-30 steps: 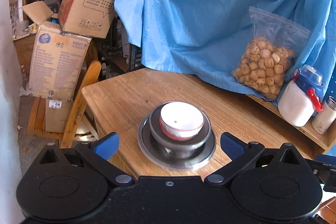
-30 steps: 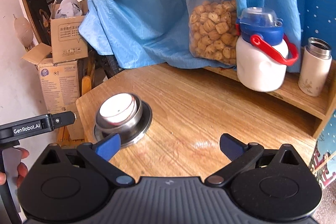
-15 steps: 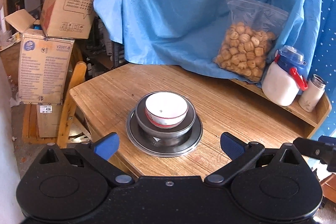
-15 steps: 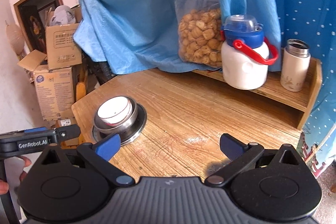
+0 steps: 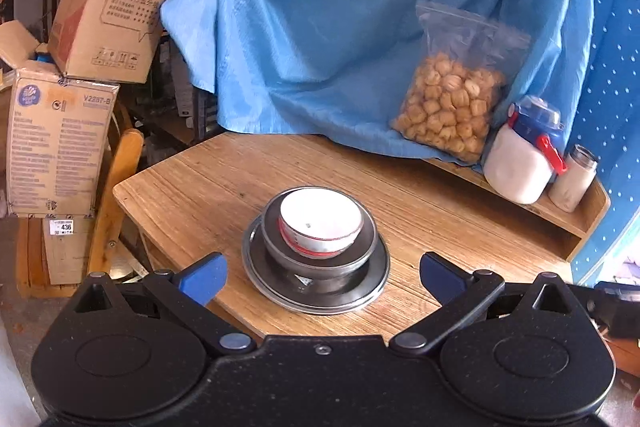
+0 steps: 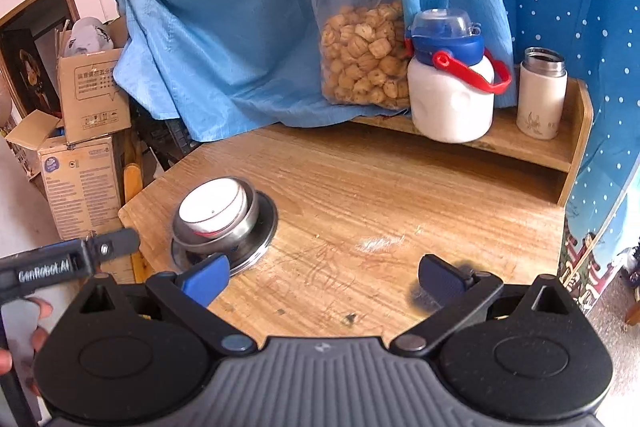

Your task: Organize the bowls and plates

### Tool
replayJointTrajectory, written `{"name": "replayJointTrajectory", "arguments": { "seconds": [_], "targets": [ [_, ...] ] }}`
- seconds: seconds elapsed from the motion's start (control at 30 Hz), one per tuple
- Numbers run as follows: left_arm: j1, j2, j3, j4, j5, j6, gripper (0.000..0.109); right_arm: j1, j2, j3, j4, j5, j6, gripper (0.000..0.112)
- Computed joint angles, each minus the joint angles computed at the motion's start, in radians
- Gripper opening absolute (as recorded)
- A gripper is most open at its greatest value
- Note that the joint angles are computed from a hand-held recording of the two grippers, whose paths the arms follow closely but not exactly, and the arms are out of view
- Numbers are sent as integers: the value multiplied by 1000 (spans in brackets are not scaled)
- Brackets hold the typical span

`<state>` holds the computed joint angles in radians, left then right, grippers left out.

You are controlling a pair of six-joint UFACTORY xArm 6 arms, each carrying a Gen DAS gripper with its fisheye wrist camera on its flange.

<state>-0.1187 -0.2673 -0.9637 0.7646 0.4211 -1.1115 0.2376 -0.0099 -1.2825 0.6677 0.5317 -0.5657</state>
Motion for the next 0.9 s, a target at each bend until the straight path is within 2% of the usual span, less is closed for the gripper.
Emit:
{"name": "replayJointTrajectory", "arguments": {
  "seconds": [0.17, 0.33, 0.43, 0.6, 0.77, 0.9],
  "targets": [
    [12, -23, 23, 13, -19, 8, 102, 14, -34, 28, 9, -23, -9, 103],
    [14, -89, 81, 40, -40, -69, 102, 7, -78, 62, 58, -6, -79, 103],
    [-14, -109, 91, 27, 8, -74, 102, -12, -86, 65, 52, 40, -87, 103],
    [-78, -159, 105, 61, 108, -161, 102, -52, -122, 86, 85, 105, -149, 103],
    [-176, -185, 96, 87, 276, -190, 102, -95, -147, 100, 106, 182, -205, 103],
    [-245, -211, 106, 104, 371, -245, 102, -128, -174, 123, 127, 221, -266, 103]
  ]
}}
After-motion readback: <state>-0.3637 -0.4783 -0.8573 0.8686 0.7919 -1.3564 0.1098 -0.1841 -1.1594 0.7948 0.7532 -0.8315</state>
